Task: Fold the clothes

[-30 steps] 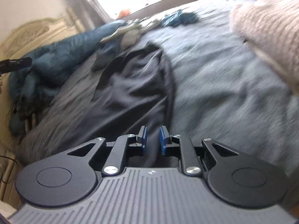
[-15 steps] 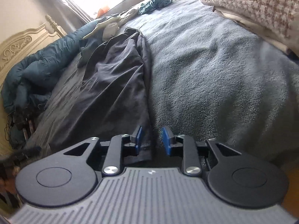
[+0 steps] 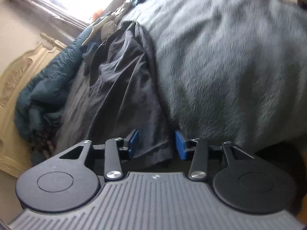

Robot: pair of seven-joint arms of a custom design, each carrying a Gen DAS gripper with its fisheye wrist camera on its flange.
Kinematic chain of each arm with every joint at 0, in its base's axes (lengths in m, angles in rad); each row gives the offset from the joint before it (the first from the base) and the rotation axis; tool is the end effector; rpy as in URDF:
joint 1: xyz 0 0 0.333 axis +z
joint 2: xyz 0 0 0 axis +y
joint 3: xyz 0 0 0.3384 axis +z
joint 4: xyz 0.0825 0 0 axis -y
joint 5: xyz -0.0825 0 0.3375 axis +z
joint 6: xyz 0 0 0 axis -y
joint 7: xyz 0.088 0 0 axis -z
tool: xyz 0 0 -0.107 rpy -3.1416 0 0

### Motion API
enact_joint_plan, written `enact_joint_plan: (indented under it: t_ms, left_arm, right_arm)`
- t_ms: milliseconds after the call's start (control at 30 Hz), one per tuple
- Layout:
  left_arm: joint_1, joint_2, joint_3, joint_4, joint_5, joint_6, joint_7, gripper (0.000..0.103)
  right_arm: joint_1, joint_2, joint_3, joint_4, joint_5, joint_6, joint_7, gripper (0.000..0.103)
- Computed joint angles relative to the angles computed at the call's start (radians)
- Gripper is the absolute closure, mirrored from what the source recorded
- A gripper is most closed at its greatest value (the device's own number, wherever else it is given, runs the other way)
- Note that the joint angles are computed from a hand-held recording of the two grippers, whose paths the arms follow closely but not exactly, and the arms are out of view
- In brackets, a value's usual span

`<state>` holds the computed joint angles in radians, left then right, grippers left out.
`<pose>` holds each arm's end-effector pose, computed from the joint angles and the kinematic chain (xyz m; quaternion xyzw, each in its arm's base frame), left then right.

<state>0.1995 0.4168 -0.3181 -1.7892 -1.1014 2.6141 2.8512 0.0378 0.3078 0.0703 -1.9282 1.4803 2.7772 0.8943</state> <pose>0.6477 -0.0303 0.4111 -0.4746 0.7657 -0.4275 0.0756 0.6048 0.0178 0.4087 -0.4432 0.7749 0.0269 0.4498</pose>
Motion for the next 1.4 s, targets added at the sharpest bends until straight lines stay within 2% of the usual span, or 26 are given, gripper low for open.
enact_joint_plan:
  t_ms: [67,167,233,267,300,333,433,467,567,633,667,767,800,833,867,933,967,1067,1133,1200,1300,1400]
  left_arm:
    - [0.003,0.007,-0.011,0.001,-0.034,0.009,0.010,0.044]
    - [0.004,0.007,-0.017,-0.001,-0.073,-0.004,-0.007,0.047]
    - [-0.009,0.007,-0.005,0.000,-0.057,-0.024,-0.048,0.067]
    - [-0.022,0.008,0.005,0.001,-0.035,-0.023,-0.087,0.072]
    - [-0.032,0.008,0.012,0.001,-0.015,-0.018,-0.125,0.090]
    - [-0.038,0.008,0.017,0.003,0.006,-0.021,-0.162,0.096]
    - [-0.013,0.007,0.024,0.034,0.040,-0.124,-0.297,0.098]
    - [0.006,0.013,0.026,0.056,0.043,-0.191,-0.344,0.098]
    - [0.071,0.052,0.033,0.144,0.032,-0.427,-0.479,0.098]
    - [0.079,0.079,0.044,0.186,0.052,-0.490,-0.518,0.098]
    - [0.074,0.090,0.051,0.200,0.071,-0.495,-0.536,0.097]
    - [0.040,0.109,0.066,0.206,0.162,-0.440,-0.546,0.092]
    - [0.024,0.104,0.072,0.189,0.201,-0.404,-0.550,0.085]
    - [0.018,0.098,0.073,0.171,0.231,-0.378,-0.546,0.085]
    - [0.023,0.085,0.067,0.148,0.241,-0.359,-0.534,0.088]
    - [0.035,0.047,0.058,0.094,0.241,-0.314,-0.502,0.079]
    - [0.042,0.022,0.052,0.063,0.227,-0.282,-0.469,0.079]
    - [0.060,-0.050,0.038,-0.018,0.145,-0.200,-0.338,0.079]
    - [0.061,-0.078,0.034,-0.043,0.073,-0.175,-0.250,0.073]
    - [0.035,-0.080,0.042,-0.046,0.038,-0.129,-0.209,0.072]
    - [0.002,-0.072,0.051,-0.050,0.019,-0.064,-0.173,0.072]
    - [0.013,-0.041,0.059,-0.021,0.004,-0.105,-0.227,0.072]
  right_arm:
    - [-0.007,0.007,0.002,0.000,0.001,-0.035,0.013,0.060]
    - [-0.002,0.012,0.007,0.000,0.009,-0.041,-0.002,0.059]
    - [0.004,0.012,0.008,0.000,0.012,-0.032,-0.018,0.063]
    - [0.009,0.012,0.008,-0.001,0.007,-0.024,-0.022,0.072]
    - [0.013,0.012,0.008,-0.001,0.001,-0.017,-0.026,0.080]
    - [0.010,0.010,0.011,-0.002,0.015,-0.022,-0.039,0.095]
    - [0.005,-0.012,0.016,-0.013,0.089,-0.044,-0.112,0.099]
    - [0.007,-0.026,0.014,-0.019,0.112,-0.049,-0.137,0.099]
    - [-0.006,-0.087,-0.005,-0.051,0.191,-0.139,-0.197,0.099]
    - [0.001,-0.113,-0.023,-0.065,0.184,-0.158,-0.195,0.099]
    - [0.007,-0.115,-0.030,-0.068,0.166,-0.157,-0.177,0.099]
    - [0.017,-0.071,-0.043,-0.056,0.044,-0.154,-0.031,0.095]
    - [0.025,-0.053,-0.046,-0.053,-0.021,-0.134,0.041,0.095]
    - [0.034,-0.041,-0.047,-0.056,-0.085,-0.107,0.106,0.094]
    - [0.032,-0.042,-0.042,-0.065,-0.101,-0.093,0.123,0.094]
    - [0.021,-0.058,-0.030,-0.090,-0.079,-0.078,0.115,0.092]
    - [0.021,-0.071,-0.027,-0.102,-0.072,-0.060,0.107,0.091]
    - [0.036,-0.121,-0.024,-0.137,-0.063,0.021,0.070,0.088]
    - [0.058,-0.143,-0.020,-0.147,-0.071,0.092,0.044,0.088]
    - [0.072,-0.143,-0.008,-0.127,-0.027,0.135,-0.062,0.088]
    - [0.114,-0.110,0.022,-0.054,0.012,0.178,-0.230,0.088]
    - [0.181,-0.047,0.057,0.012,-0.086,0.249,-0.380,0.085]
